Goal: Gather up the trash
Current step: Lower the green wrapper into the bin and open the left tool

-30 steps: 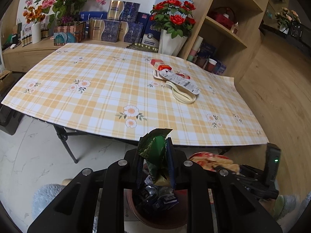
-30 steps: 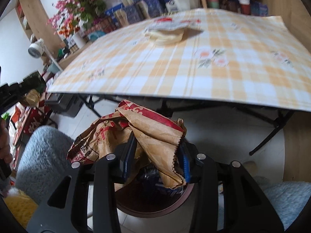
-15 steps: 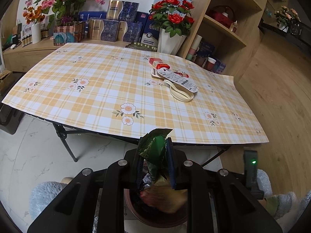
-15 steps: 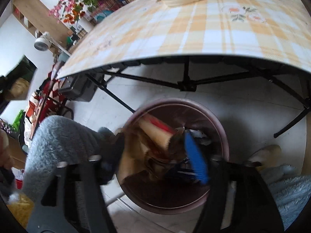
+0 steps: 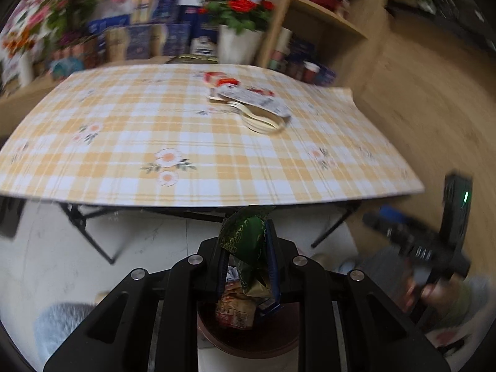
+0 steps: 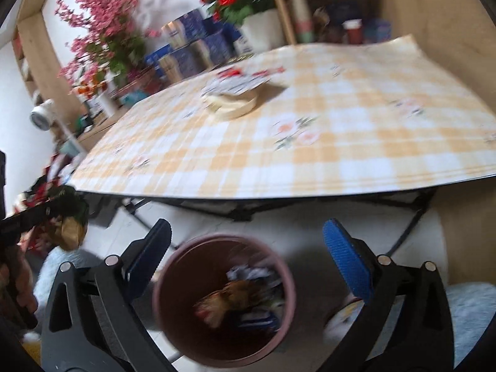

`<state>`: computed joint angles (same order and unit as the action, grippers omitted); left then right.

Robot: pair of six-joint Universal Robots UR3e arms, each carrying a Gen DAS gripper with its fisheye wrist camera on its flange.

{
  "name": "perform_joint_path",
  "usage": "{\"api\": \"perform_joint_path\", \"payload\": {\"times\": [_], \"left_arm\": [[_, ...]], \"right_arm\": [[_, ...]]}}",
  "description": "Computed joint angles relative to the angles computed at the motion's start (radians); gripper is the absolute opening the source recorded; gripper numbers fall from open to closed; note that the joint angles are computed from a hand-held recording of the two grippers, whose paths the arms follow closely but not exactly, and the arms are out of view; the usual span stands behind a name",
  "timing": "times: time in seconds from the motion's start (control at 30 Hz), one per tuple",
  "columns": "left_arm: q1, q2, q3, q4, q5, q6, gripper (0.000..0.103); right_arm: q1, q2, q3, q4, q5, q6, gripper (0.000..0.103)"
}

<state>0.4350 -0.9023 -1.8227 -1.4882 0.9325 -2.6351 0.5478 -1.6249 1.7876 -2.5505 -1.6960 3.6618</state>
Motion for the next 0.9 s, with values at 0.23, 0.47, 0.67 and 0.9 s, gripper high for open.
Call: {"api": "perform_joint_path", "payload": {"times": [0.23, 0.47, 0.67, 0.9], "left_arm": [[-0.172, -0.058, -0.168, 0.295, 0.064, -0.027, 0.021], [-0.212, -0.141, -0.223, 0.326, 0.099, -0.042, 0.022], [-0.248, -0.227, -0.216, 0.308, 0.126, -0.052, 0.022], [-0.281, -0.248, -0.211, 0.311, 0.135, -0.04, 0.023]], "right_arm": [[0.01, 0.031, -0.017, 0.067, -0.106, 0.059, 0.097], [0.019, 0.036, -0.012, 0.085, -0.142, 0.074, 0.097], [0.043, 0.061, -0.053, 0.122, -0.162, 0.075, 0.097], [0.064, 0.074, -0.074, 0.135, -0.184, 0.049, 0.097]]}}
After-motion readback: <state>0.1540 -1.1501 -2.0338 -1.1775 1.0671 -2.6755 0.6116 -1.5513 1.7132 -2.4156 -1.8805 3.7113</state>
